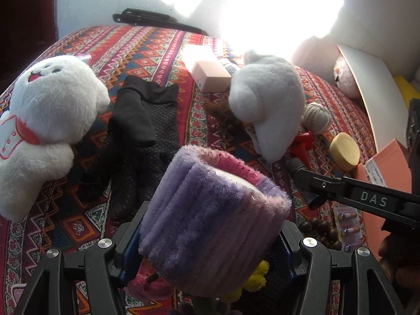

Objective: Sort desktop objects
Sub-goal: 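Grasp the purple fuzzy cup with the left tool while the right tool grasps the small blue-labelled bottle, then carry the fuzzy cup and bottle into the orange box and release both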

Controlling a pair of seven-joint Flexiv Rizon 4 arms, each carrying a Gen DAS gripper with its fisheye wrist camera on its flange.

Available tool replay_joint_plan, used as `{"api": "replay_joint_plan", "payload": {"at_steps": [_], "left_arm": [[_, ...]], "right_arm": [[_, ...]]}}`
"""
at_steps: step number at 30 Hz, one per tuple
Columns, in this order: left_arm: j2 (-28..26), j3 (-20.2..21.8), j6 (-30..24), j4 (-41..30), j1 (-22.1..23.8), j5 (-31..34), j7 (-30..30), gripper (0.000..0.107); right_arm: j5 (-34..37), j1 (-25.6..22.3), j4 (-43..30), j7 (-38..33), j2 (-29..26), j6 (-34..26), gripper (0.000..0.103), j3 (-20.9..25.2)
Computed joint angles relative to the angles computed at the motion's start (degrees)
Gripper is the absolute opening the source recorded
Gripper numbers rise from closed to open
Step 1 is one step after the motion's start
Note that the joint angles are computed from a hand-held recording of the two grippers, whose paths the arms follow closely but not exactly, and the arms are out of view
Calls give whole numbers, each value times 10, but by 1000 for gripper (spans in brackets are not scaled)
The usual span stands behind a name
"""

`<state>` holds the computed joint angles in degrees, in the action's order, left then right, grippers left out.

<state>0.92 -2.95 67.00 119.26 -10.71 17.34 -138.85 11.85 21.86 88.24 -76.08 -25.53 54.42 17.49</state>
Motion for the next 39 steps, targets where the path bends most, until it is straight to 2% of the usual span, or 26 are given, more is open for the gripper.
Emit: {"api": "replay_joint_plan", "payload": {"at_steps": [2,4,9,14,20,28,39], "left_arm": [[5,-10,-15,-11,-6,45,-44,68],[7,-18,-15,-13,-13,62,-71,68],[5,-35,-12,-25,-35,81,-95,68],[7,-48,-22,-52,-56,105,-98,68],[-3,-62,-43,-96,-76,140,-114,68],[-80,-65,-52,-197,-133,134,-88,68],[-223,-49,-81,-397,-221,95,0,68]], "right_arm": [[-10,3,30,-1,29,25,26,-3],[-14,3,70,-6,62,55,26,-2],[36,-28,126,-64,138,73,27,13],[61,-25,177,-94,200,100,27,2],[99,-27,215,-130,267,99,27,-28],[139,-37,247,-162,328,101,27,-74],[170,-88,282,-156,373,138,27,-149]]}}
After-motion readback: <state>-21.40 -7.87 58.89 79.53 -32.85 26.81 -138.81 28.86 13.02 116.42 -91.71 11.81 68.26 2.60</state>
